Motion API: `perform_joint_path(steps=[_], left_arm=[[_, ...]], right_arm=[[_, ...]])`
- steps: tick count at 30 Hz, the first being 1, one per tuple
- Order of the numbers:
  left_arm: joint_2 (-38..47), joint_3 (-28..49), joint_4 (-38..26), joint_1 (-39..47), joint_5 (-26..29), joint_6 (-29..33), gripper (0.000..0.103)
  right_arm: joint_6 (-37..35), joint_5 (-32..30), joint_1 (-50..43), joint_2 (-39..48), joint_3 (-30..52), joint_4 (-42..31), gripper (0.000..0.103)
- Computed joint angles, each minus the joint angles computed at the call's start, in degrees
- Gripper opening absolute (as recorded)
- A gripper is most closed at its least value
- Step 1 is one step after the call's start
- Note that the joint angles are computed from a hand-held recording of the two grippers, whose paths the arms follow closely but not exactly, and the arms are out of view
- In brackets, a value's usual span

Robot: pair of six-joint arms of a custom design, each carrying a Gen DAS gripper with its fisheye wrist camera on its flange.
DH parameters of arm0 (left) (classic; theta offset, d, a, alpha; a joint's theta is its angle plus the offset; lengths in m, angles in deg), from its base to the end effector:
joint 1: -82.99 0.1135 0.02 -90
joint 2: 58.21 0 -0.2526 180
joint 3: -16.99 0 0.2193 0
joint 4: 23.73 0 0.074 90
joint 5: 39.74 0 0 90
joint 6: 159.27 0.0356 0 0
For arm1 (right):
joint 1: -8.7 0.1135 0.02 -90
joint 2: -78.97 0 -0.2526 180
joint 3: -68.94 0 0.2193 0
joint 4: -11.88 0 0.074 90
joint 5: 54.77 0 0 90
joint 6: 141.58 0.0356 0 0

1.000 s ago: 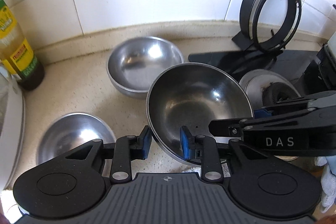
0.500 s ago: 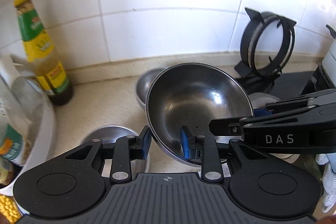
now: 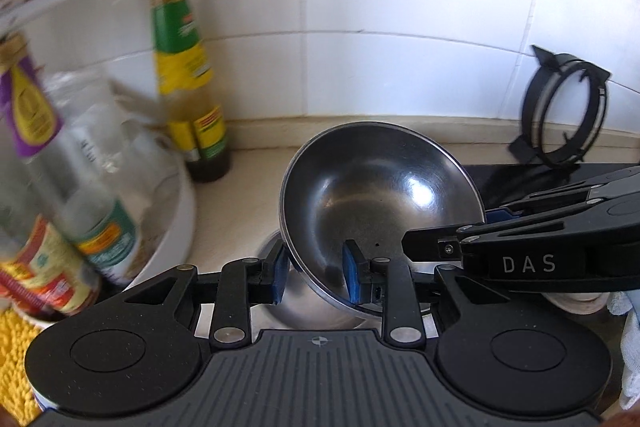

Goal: Organize plates and bowls
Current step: 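Lower the held bowl into the other steel bowl and open both tools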

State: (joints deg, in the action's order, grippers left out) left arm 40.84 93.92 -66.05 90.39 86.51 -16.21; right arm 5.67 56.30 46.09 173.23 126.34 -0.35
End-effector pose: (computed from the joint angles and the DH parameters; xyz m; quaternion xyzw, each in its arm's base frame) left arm 0.3074 0.0187 0.1877 0.4230 0.8275 -0.1563 0.3344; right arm 0.2338 0.1626 0.1528 0.2218 0.8963 0.1365 0.3589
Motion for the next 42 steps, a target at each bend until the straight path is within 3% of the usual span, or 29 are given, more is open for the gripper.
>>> perform_joint_path(steps=[8, 28, 33, 35, 42], left_arm=[[7.02, 5.02, 0.56, 2.31, -2.39, 1.28, 0.034], [14.94, 8.49, 3.21, 0.42, -5.86, 0.26, 0.036], [14.41, 7.59, 4.46, 0.63, -5.53, -0.07, 0.041], [14.20, 7.43, 4.74, 0.83, -5.36, -0.22, 0.046], [13.97, 7.90, 5.07, 2.14, -4.59, -0.35, 0.053]], right_arm=[[-0.28, -2.97, -0.95, 7.90, 5.63, 0.56, 0.038], [-4.84, -4.24, -3.17, 15.55, 11.88, -1.78, 0.039], [-5.06, -2.64, -3.11, 15.51, 12.76, -3.61, 0.042], [-4.95, -1.75, -2.95, 15.40, 13.17, -4.86, 0.049], [-4.79, -0.54, -2.67, 13.34, 11.48, -5.11, 0.049]])
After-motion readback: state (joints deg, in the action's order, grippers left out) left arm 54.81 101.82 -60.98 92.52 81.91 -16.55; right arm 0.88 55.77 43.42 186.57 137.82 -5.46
